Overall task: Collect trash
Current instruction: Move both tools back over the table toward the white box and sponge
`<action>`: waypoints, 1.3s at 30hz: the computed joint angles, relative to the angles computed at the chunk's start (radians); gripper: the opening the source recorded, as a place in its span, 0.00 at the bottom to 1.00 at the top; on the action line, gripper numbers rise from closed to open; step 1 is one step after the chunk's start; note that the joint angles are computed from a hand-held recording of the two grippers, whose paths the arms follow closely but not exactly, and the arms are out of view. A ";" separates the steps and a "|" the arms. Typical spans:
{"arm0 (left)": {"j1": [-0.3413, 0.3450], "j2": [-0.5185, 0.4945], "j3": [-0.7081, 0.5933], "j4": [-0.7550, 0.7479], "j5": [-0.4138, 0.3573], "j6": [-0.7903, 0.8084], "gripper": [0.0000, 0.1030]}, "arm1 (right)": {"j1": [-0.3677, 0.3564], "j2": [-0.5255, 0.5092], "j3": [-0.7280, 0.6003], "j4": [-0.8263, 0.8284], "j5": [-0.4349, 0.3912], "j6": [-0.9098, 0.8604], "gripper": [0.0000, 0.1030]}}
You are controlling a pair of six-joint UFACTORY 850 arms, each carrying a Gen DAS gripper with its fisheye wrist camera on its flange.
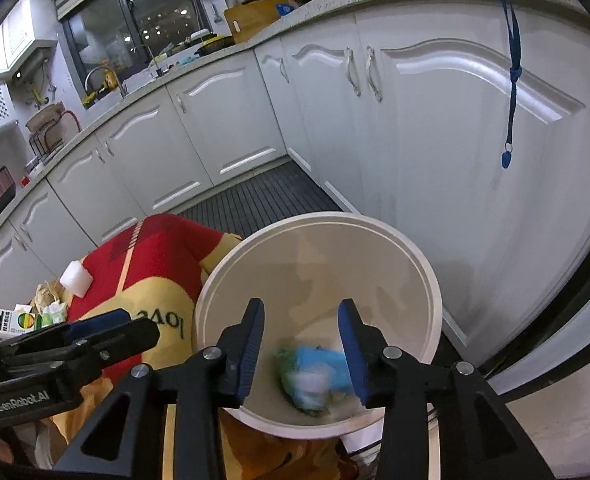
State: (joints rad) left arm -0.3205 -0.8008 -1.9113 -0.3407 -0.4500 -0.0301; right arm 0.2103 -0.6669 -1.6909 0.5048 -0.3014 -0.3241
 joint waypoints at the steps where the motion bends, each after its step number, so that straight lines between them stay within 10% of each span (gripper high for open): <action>1: 0.000 0.005 0.007 -0.006 0.003 0.005 0.56 | 0.000 0.002 0.003 0.009 -0.001 -0.006 0.36; 39: 0.058 0.449 0.582 0.532 0.232 -0.540 0.57 | 0.141 0.111 0.098 0.221 -0.024 -0.251 0.65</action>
